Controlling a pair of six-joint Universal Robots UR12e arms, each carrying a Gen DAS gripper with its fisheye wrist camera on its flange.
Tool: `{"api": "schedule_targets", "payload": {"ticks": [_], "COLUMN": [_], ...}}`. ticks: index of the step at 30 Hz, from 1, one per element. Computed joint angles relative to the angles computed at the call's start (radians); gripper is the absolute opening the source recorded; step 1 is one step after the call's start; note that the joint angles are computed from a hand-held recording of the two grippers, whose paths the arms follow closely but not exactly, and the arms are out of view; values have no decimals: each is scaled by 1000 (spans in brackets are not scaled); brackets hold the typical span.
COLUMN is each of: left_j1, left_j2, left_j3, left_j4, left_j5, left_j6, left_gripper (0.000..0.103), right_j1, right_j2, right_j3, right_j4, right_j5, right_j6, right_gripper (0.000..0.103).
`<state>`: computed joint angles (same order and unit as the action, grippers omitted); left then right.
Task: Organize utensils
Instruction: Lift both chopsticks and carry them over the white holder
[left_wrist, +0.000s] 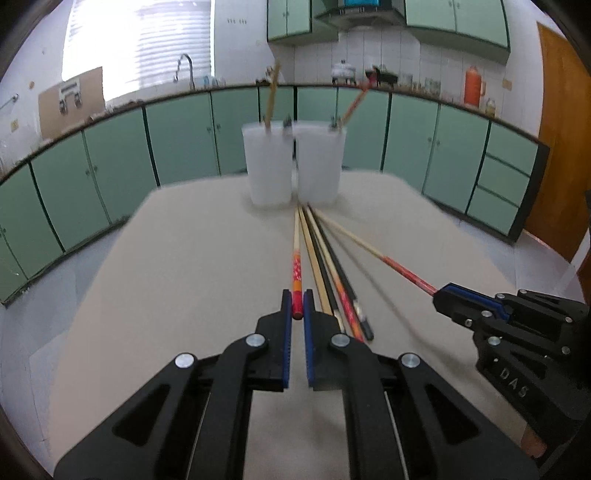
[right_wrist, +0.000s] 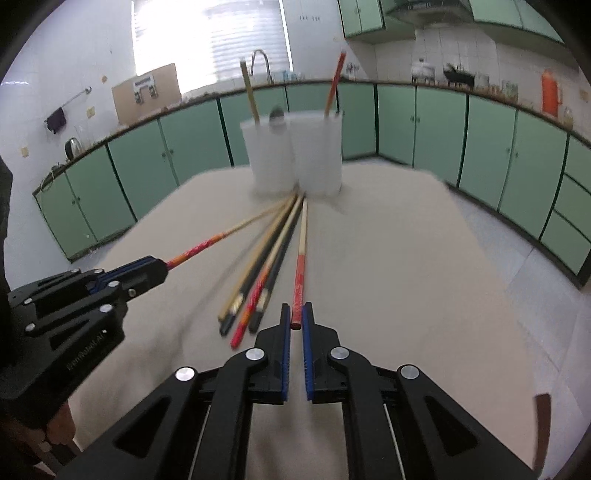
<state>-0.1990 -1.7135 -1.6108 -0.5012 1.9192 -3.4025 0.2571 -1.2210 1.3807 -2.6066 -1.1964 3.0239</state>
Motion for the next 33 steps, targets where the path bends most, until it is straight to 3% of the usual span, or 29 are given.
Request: {"api": "schedule_targets", "payload": {"ticks": [7, 12, 21, 26, 33], "left_j1": [4, 20, 53, 50, 54], "left_j2": [3, -2, -36, -59, -98], "left_j3": [44, 96, 202, 253, 347], "left_j4": [131, 191, 216, 252, 316], "left_j5": [48, 26, -49, -28, 26], "left_j6": [42, 58, 67, 125, 212], "left_gripper": [5, 5, 5, 5, 5], "right_j1": [-19, -43, -57, -58, -50], "right_j2": [6, 42, 134, 184, 321], "right_j3": [-51, -150, -388, -500, -777], "right_j4": [-120, -136, 20, 38, 58], "right_j5": [38, 115, 201, 241, 264], "right_j6": [26, 69, 34, 36, 105], "right_gripper": [6, 6, 6, 6, 6]}}
